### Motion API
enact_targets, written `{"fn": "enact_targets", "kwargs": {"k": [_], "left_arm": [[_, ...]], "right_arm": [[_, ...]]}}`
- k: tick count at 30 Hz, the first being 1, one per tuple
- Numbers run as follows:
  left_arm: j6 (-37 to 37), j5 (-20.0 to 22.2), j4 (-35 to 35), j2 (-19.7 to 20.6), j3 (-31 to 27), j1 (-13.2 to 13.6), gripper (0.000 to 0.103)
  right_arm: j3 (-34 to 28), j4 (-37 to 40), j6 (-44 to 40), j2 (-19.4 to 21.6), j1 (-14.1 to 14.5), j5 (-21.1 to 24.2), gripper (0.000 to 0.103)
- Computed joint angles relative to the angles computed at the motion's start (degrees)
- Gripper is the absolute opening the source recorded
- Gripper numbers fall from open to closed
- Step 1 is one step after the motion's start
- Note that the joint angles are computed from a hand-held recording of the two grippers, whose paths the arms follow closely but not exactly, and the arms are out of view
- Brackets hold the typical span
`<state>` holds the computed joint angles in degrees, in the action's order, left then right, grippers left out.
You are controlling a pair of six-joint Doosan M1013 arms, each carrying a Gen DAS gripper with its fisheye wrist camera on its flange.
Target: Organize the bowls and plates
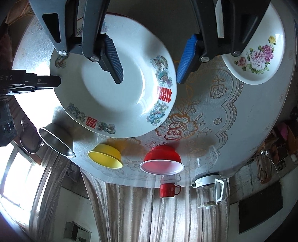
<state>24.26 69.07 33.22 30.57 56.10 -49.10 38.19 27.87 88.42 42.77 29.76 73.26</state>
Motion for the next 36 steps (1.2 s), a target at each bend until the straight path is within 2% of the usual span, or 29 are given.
{"fn": "enact_targets", "kwargs": {"k": [7, 11, 17, 22, 29, 36], "left_arm": [[-0.5, 0.8, 1.1, -0.1, 0.3, -0.6, 0.060], [-1.0, 0.8, 1.7, -0.1, 0.3, -0.8, 0.072], [-3.7, 3.7, 5.1, -0.2, 0.1, -1.6, 0.082], [-6.1, 6.1, 7.1, -1.0, 0.8, -2.2, 0.086], [-9.2, 9.8, 9.6, -2.8, 3.1, -3.0, 0.092], [-14.0, 12.9, 10.8, -5.7, 7.5, -3.3, 0.098]], "right_arm": [[0.7, 0.6, -0.9, -0.5, 0.0, 1.0, 0.017], [1.0, 0.9, 1.7, -0.8, -0.3, 0.4, 0.018], [5.0, -7.2, 2.0, -4.4, 0.5, -7.6, 0.023], [5.1, -8.1, 1.0, -5.2, 1.1, -10.0, 0.025], [2.0, -7.3, -1.7, -3.7, 2.9, -8.5, 0.026], [-3.3, -5.8, -4.2, -0.5, 5.3, -4.7, 0.031]]}}
